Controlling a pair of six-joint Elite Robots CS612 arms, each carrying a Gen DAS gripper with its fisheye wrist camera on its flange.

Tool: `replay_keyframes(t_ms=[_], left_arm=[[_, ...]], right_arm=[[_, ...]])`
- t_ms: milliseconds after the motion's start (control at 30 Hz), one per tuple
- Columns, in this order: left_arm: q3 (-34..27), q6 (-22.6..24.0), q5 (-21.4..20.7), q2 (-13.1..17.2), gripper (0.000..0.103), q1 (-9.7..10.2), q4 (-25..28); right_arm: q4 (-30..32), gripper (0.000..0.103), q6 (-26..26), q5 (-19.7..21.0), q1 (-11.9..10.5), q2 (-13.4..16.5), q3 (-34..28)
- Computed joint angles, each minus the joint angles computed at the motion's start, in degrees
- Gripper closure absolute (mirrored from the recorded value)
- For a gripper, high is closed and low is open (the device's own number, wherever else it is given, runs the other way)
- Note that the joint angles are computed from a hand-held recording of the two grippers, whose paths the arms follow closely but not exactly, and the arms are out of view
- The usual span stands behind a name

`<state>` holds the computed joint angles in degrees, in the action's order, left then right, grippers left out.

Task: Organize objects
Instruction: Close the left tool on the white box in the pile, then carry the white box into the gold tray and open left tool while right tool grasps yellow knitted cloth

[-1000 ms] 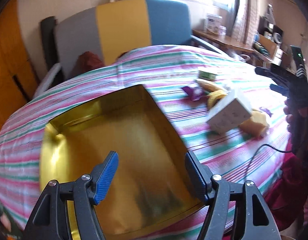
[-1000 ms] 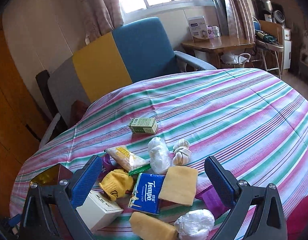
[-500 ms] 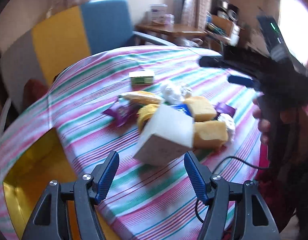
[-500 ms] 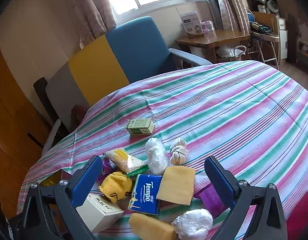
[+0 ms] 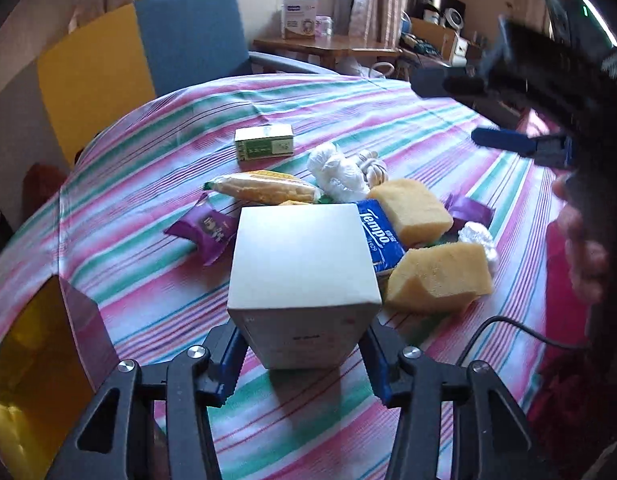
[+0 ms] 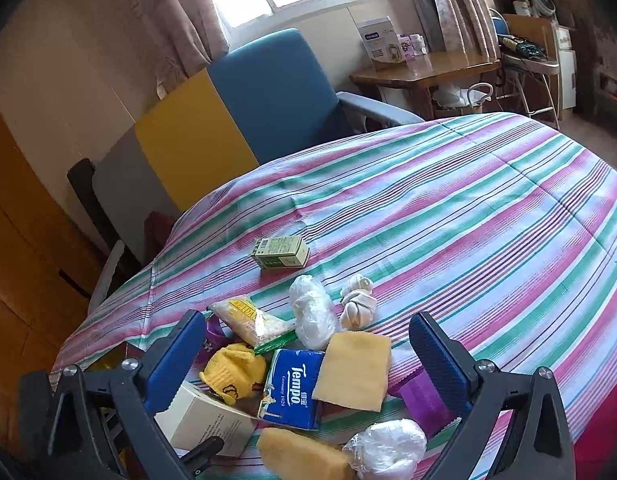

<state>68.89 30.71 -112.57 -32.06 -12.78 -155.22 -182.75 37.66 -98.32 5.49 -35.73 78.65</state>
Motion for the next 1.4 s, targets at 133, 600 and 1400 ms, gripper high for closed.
replay_keyframes(t_ms=[133, 600, 1400], left_arm=[[0.5, -3.3, -4.29, -1.11, 0.051, 1.75, 1.23], [4.04, -11.28, -7.61, -4.55, 0.051, 8.13, -1.63], [-20.3, -18.89, 8.48, 6.86, 0.051, 14.05, 24.6]], right_arm=[[1.69, 0.001, -1.91, 1.13, 0.13, 0.25, -0.78], [13.24, 0.016, -17.4, 6.95, 2.1, 2.54, -6.67], [27.83, 0.067, -29.16, 0.46, 4.47, 9.05, -18.72]])
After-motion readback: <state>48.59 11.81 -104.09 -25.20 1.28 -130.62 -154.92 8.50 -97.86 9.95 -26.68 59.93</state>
